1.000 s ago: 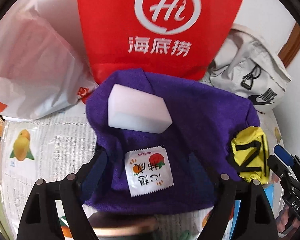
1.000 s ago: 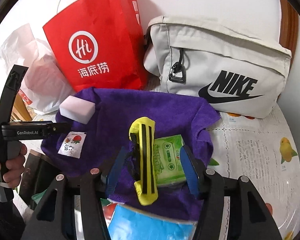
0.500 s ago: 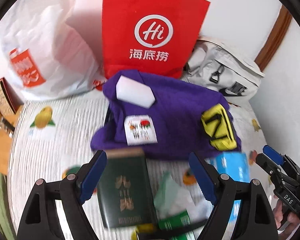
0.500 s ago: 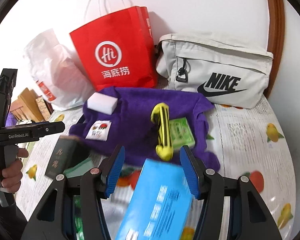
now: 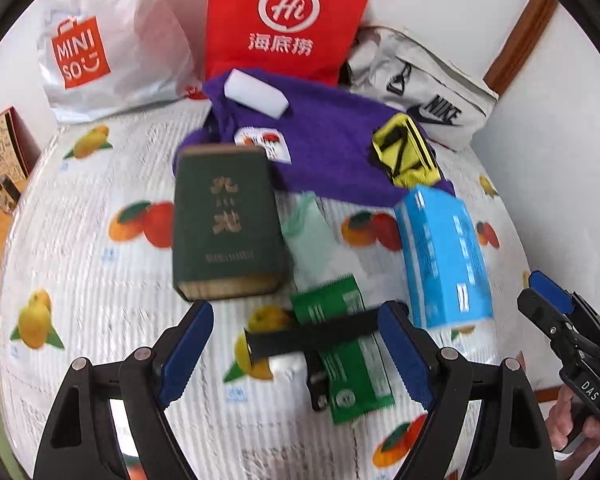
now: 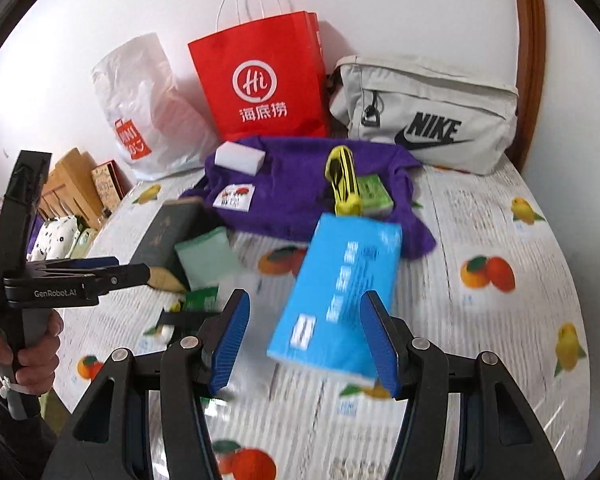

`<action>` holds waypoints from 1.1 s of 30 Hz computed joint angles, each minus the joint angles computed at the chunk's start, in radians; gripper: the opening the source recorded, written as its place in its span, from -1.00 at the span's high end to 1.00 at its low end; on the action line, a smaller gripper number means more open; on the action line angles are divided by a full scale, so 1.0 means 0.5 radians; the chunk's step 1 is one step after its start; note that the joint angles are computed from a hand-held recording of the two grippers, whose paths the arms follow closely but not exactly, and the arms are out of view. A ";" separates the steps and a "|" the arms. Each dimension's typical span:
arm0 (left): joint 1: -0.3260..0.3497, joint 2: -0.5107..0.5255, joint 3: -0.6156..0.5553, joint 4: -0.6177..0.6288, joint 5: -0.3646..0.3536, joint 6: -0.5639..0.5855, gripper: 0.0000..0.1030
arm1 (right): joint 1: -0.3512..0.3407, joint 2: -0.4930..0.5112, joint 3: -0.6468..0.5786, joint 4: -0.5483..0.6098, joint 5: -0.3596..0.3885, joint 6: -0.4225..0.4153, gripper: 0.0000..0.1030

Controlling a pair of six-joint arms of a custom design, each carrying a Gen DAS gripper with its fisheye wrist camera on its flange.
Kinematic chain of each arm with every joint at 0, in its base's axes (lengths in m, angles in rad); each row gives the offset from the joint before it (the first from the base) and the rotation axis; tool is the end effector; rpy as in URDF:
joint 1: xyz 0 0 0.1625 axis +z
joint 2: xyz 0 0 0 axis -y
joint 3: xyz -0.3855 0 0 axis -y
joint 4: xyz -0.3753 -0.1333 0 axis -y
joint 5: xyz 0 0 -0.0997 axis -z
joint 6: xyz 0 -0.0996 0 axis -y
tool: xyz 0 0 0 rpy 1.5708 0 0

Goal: Organize soft objects
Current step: 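Grasp the black watch strap with the left tool while the right tool moves toward the clear plastic bag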

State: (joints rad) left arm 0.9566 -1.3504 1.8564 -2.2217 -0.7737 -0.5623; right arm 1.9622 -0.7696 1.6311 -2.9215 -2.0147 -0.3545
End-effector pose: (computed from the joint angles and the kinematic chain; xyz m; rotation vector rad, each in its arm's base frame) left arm -0.1332 -0.5439 0.3023 -0.0113 2.4596 -0.7229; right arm 0.3322 -0.5678 0.1134 0.8212 -2.5057 0.6680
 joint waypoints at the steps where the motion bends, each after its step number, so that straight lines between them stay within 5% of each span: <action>1: -0.009 -0.003 0.018 -0.021 0.010 0.004 -0.63 | -0.004 -0.016 0.026 0.003 0.013 0.011 -0.11; 12: 0.025 0.107 0.097 -0.120 0.058 0.137 -0.63 | -0.044 -0.063 0.160 -0.019 -0.001 -0.022 -0.11; 26: 0.167 0.327 0.013 -0.395 -0.182 0.592 -0.63 | -0.112 0.035 0.113 0.022 -0.101 0.007 -0.11; 28: 0.192 0.309 0.029 -0.450 -0.278 0.636 -0.18 | -0.103 0.051 0.095 0.034 -0.142 -0.008 -0.11; 33: 0.203 0.246 0.070 -0.481 -0.335 0.615 0.09 | -0.089 0.039 0.105 0.006 -0.134 -0.041 -0.11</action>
